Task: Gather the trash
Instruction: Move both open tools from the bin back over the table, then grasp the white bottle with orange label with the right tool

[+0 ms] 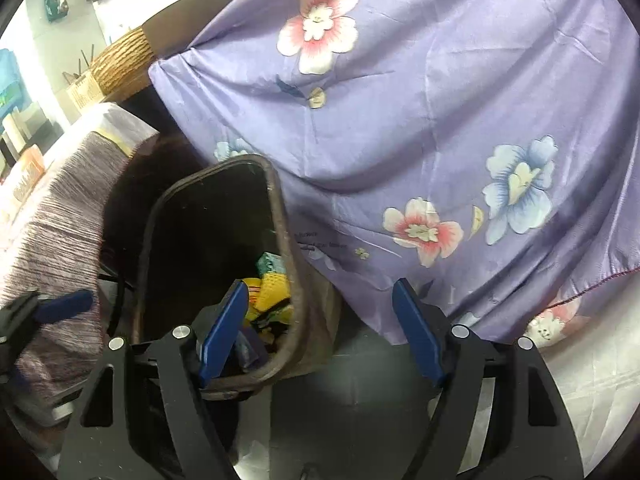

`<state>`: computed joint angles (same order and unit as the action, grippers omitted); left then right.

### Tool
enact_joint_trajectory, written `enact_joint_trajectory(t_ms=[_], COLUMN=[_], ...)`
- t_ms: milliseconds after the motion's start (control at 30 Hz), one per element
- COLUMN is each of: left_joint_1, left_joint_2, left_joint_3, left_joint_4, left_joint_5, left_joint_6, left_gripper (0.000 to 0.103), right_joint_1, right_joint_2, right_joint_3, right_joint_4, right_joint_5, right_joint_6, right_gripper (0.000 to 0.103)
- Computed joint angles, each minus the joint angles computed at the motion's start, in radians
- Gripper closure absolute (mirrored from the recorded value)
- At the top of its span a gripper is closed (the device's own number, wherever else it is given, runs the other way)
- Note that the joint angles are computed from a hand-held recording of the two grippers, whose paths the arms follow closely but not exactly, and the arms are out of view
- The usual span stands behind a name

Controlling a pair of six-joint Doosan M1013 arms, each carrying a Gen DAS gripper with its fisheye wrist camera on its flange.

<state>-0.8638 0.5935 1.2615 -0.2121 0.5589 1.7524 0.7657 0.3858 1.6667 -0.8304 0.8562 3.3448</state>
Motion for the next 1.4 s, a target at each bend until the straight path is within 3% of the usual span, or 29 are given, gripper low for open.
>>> enact_joint_trajectory(t_ms=[133,200,367,500,600,700,900,1067,1200,1300,1400], left_joint_1=[0.018,0.025,0.055,0.082,0.104,0.133,0.17,0.207,0.231,0.242,0.241], left_joint_2=[-0.072,-0.097,-0.18,-0.221,-0.238,-0.261,-0.284,-0.278,-0.257,-0.262,-0.265], left_joint_3=[0.062,0.083,0.167,0.216,0.241,0.274,0.311,0.298,0.259,0.259,0.264], left_joint_4=[0.023,0.076,0.325,0.586,0.685,0.721,0.793,0.728,0.684,0.656,0.699], left_joint_5=[-0.056,-0.071,-0.149,-0.152,-0.127,-0.118,-0.094,-0.108,-0.084,-0.124,-0.126], left_joint_6=[-0.012,-0.065,-0.325,-0.604,-0.732,-0.809,-0.919,-0.818,-0.747,-0.707,-0.714], left_gripper=[0.006,0.006,0.006,0.006,0.006,0.006,0.006,0.006,0.006,0.006,0.006], right_joint_1=[0.003,0.003,0.005,0.004,0.009,0.008,0.018,0.018,0.004,-0.02,-0.039], right_joint_2=[0.015,0.029,0.064,0.095,0.126,0.165,0.269,0.349,0.394,0.444,0.516], right_joint_3=[-0.043,-0.076,-0.168,-0.25,-0.32,-0.401,-0.595,-0.749,-0.841,-0.945,-1.082], right_joint_4=[-0.019,-0.016,0.014,0.091,0.146,0.269,0.42,0.525,0.638,0.773,0.84], right_joint_5=[-0.046,-0.068,-0.173,-0.257,-0.279,-0.31,-0.236,-0.184,-0.156,-0.103,-0.017], right_joint_6=[-0.054,-0.114,-0.312,-0.511,-0.645,-0.847,-1.131,-1.258,-1.282,-1.253,-1.129], right_gripper=[0.028,0.021,0.019,0.018,0.017,0.01,0.01,0.01,0.01,0.01,0.01])
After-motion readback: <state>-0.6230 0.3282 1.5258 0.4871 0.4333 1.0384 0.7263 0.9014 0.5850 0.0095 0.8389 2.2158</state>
